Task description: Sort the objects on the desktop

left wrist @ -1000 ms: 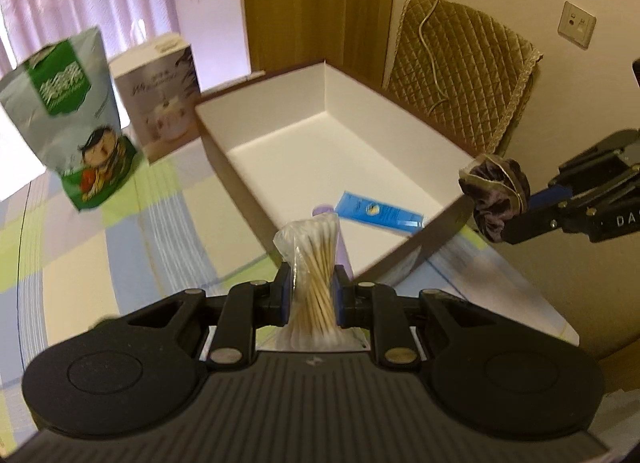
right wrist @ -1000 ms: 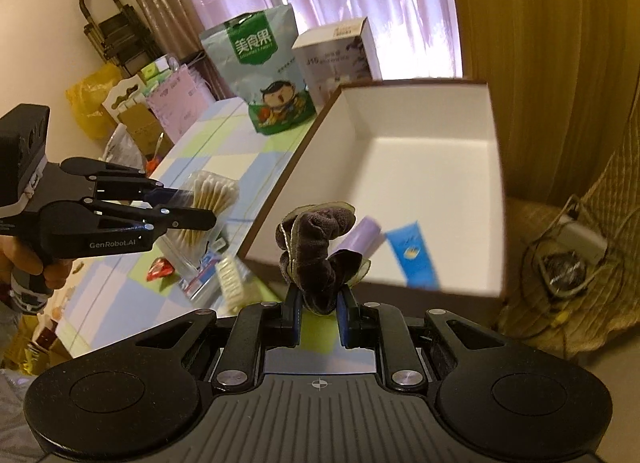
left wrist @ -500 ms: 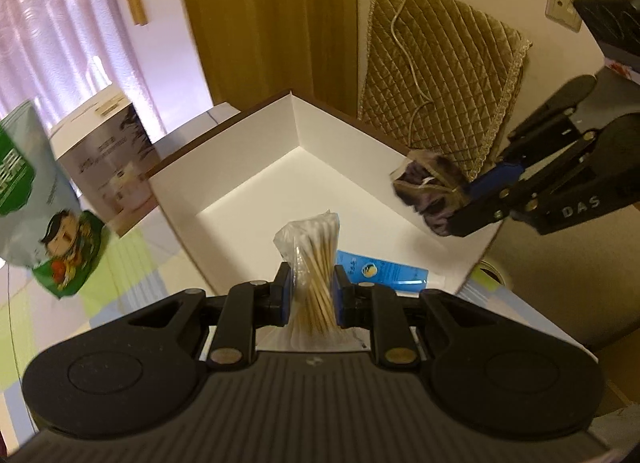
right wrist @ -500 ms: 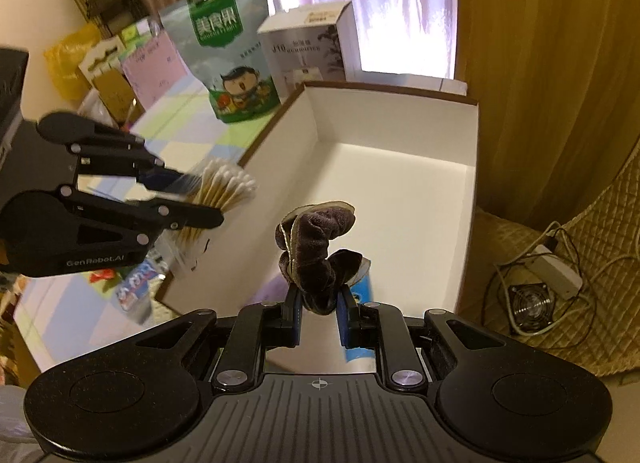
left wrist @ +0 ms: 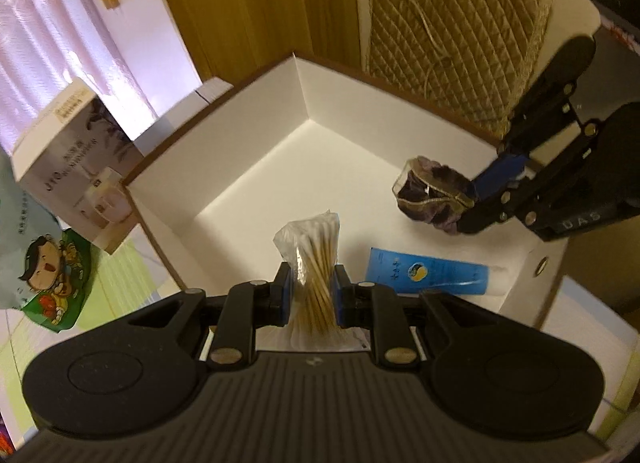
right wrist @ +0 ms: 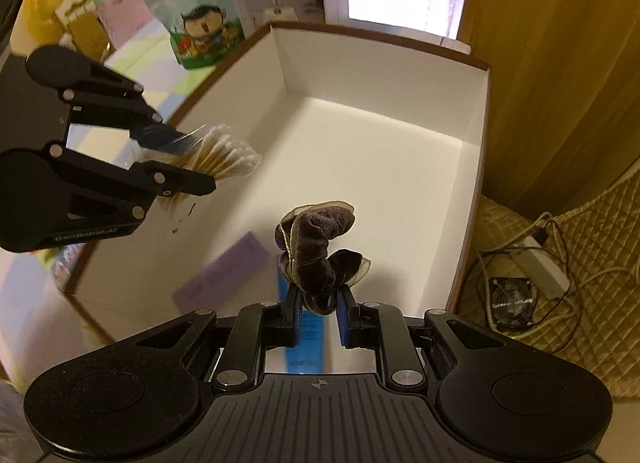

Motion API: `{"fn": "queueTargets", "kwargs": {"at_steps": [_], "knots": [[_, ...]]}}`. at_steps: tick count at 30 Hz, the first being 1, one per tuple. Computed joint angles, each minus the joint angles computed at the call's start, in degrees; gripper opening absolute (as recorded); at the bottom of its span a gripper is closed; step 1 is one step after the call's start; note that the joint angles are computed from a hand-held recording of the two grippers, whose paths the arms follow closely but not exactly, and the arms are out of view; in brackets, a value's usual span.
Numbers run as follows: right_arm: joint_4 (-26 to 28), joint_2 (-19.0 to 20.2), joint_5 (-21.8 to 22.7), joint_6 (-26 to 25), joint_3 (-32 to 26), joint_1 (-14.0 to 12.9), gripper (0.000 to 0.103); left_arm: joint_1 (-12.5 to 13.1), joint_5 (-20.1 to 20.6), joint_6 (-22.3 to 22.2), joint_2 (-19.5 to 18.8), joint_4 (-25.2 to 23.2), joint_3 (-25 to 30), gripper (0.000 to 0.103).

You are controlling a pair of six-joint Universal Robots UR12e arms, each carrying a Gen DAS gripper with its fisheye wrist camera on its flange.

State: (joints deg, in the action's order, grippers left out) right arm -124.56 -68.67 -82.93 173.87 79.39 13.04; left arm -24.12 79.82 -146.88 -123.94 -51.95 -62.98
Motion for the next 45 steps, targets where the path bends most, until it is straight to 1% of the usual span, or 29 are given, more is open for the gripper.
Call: {"fn": "queueTargets", "kwargs": {"at_steps": [5, 8, 13, 20, 29, 31, 32, 38, 40, 41, 42, 44, 45], "knots": [[0.8, 1.51, -2.59, -2.28, -1.4, 0.28, 0.02, -0.22, 0.49, 3.47, -1.97, -1.34, 2.17, 0.016], [1.12, 2.07, -3.1, -2.61, -1.86, 0.25, 0.02, -0.31, 0.77, 4.42, -3.25, -2.21, 3.74, 0.016], [1.66, 2.71, -3.77, -3.57, -2.33, 0.4, 0.02, -0.42, 1.13, 5.57, -5.23, -5.16, 6.41, 0.016], [1.88, 3.62, -5.09, -5.18, -2.98, 0.74, 0.02, -0.64, 1.73, 6.16, -6.91, -8.56, 8.78, 0.016], [1.81, 4.37, -5.41, -5.5, -3.48, 0.85, 0.02, -0.68, 2.04, 6.31, -8.29, -10.85, 10.61, 0.017], [1.8, 4.43, -5.3, -5.45, -3.49, 0.82, 0.02, -0.67, 2.27, 5.68, -8.57, -11.04, 10.99, 0.018], [1.83, 4.44, -5.28, -5.43, -3.52, 0.82, 0.02, -0.64, 2.38, 5.26, -8.64, -10.98, 11.06, 0.021], [1.48, 4.57, -5.45, -5.26, -3.56, 0.93, 0.02, -0.49, 2.76, 4.45, -8.47, -9.97, 10.75, 0.031], [1.52, 4.58, -5.25, -5.47, -3.6, 0.97, 0.021, -0.42, 2.64, 4.01, -8.44, -10.06, 10.83, 0.031], [1.28, 4.53, -4.82, -5.86, -3.5, 0.96, 0.035, -0.37, 2.55, 3.79, -8.43, -10.19, 10.88, 0.031], [0.89, 4.45, -4.24, -6.37, -3.34, 0.94, 0.045, -0.33, 2.48, 3.61, -8.41, -10.29, 10.92, 0.031], [0.51, 4.26, -3.52, -7.57, -3.18, 1.12, 0.062, -0.38, 2.57, 3.55, -8.21, -10.31, 10.75, 0.032], [0.07, 4.18, -3.64, -8.15, -3.05, 1.32, 0.065, -0.41, 2.62, 3.55, -8.07, -10.32, 10.61, 0.032]]}}
